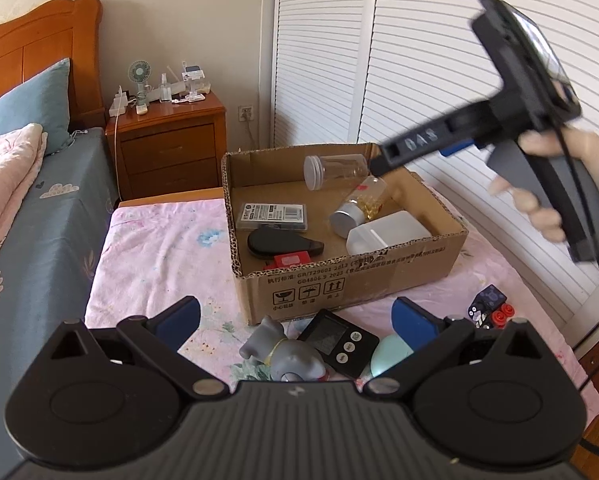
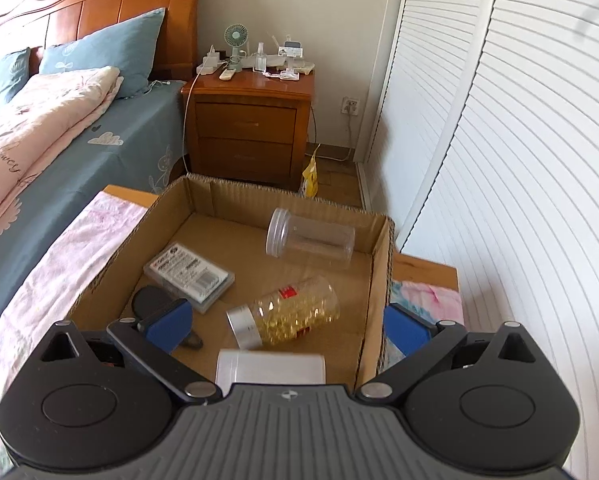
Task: Organize rigid objects
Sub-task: 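Move the right gripper to the black-and-red toy robot cube while the left gripper approaches the gray elephant toy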
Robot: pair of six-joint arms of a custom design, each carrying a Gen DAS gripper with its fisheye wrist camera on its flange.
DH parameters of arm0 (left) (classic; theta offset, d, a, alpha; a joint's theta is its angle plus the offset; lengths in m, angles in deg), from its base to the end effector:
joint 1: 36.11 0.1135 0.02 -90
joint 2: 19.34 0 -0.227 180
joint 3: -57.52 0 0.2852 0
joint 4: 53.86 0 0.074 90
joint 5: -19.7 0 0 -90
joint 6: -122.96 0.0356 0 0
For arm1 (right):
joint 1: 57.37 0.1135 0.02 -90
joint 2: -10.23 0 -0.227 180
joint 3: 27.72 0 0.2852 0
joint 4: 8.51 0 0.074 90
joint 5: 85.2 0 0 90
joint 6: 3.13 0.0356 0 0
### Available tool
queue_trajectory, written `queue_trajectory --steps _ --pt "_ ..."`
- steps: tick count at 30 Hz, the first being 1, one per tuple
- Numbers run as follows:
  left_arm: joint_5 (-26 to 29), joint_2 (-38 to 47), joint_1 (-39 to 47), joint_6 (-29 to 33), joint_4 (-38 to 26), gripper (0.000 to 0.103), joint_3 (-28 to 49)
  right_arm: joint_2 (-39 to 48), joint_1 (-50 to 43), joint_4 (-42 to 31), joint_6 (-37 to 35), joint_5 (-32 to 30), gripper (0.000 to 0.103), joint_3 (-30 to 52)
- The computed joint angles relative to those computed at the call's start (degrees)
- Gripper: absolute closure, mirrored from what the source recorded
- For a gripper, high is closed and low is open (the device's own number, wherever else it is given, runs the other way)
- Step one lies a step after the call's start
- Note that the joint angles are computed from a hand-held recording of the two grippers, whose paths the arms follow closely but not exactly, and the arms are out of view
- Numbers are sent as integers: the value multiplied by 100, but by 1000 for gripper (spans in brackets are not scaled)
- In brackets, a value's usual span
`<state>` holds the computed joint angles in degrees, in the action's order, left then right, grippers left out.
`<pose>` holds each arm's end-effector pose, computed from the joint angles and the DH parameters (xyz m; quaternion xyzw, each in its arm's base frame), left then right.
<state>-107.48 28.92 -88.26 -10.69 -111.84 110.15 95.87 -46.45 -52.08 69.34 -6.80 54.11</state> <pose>0.1483 -0.1558 0.2222 -0.0325 0.9053 -0.0166 0.4231 0.3531 0.0754 0.2408 -0.2634 0.8894 0.0731 0.3664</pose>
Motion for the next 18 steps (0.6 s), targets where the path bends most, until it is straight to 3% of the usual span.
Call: queue_trajectory --steps 11,18 --pt "211 -561 123 153 98 1 -428 -1944 -1179 344 -462 -694 0 -2449" --pt "639 -818 355 251 201 1 -765 -2051 -1793 827 -525 -622 0 -3518"
